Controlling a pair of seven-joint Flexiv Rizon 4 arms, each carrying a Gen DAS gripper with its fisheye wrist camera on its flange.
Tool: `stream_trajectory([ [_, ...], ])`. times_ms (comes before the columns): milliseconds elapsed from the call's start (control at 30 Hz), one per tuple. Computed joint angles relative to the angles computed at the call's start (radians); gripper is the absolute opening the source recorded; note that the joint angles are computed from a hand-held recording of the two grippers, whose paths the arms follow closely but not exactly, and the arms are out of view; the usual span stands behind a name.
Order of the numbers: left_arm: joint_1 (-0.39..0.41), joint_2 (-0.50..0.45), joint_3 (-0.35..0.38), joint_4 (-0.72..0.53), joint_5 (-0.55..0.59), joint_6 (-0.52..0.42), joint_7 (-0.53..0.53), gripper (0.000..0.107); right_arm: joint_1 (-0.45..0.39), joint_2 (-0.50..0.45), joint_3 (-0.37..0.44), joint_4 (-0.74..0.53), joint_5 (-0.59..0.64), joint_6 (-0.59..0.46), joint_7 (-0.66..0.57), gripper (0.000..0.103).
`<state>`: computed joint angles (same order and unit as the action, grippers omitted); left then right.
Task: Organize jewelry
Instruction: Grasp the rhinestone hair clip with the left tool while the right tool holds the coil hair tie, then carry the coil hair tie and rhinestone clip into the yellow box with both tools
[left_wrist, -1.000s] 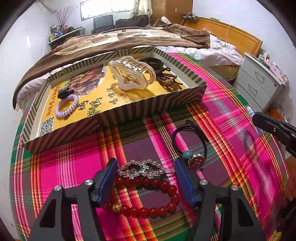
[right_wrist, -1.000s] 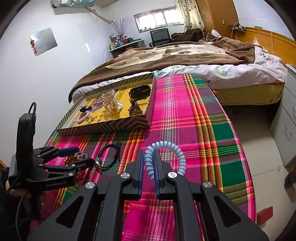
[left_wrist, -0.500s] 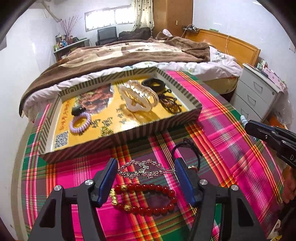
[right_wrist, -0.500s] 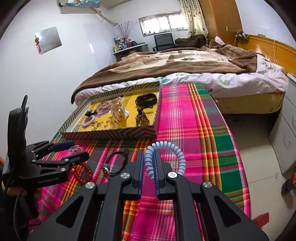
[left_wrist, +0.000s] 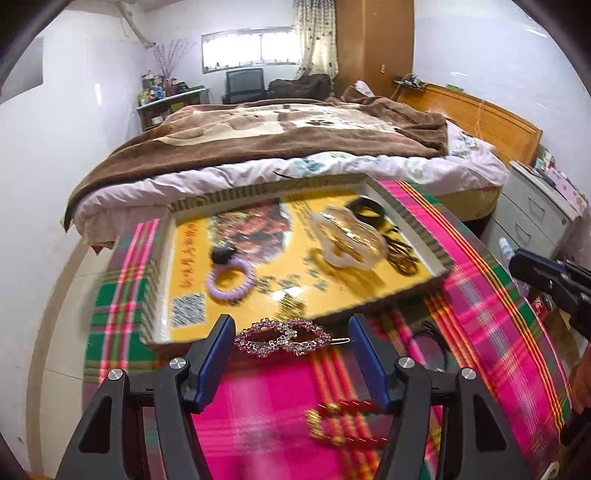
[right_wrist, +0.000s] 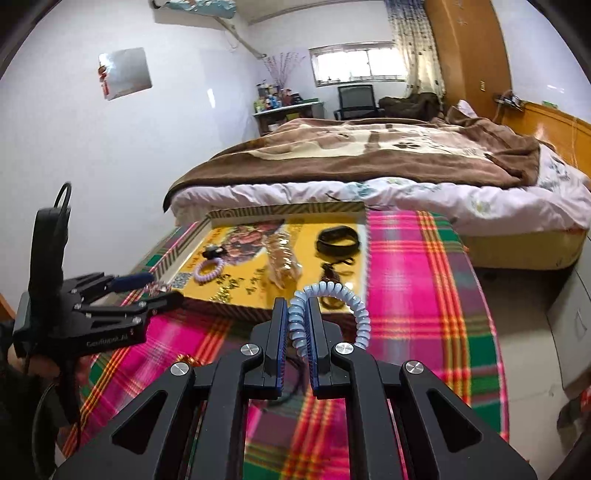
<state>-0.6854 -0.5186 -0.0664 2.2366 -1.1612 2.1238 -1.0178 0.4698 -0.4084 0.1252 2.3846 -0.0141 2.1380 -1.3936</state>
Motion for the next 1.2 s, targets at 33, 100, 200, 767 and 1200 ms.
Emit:
stream_trajectory([
  [33, 0.006, 0.001, 0.004, -0.001, 0.000, 0.001, 0.000, 0.064, 0.009, -0.006, -0.003, -0.015, -0.001, -0.010, -0.004, 0.010],
  [100, 0.033, 0.005, 0.010, 0.002, 0.026, -0.003, -0.016, 0.064, 0.013, -0.019, 0.000, -0.040, -0.014, -0.024, -0.002, 0.010],
  [200, 0.046, 0.000, 0.038, -0.013, 0.020, -0.010, 0.005, 0.064, 0.033, -0.038, -0.007, -0.082, -0.024, -0.050, -0.004, 0.010],
  [767, 0.197, -0.119, 0.161, -0.198, 0.226, -0.201, -0.057, 0.064, 0.173, -0.191, -0.098, -0.346, -0.089, -0.243, 0.022, 0.010],
  [1200, 0.217, -0.232, 0.256, -0.320, 0.348, -0.347, -0.177, 0.064, 0.236, -0.295, -0.169, -0.470, -0.174, -0.375, 0.087, 0.010],
])
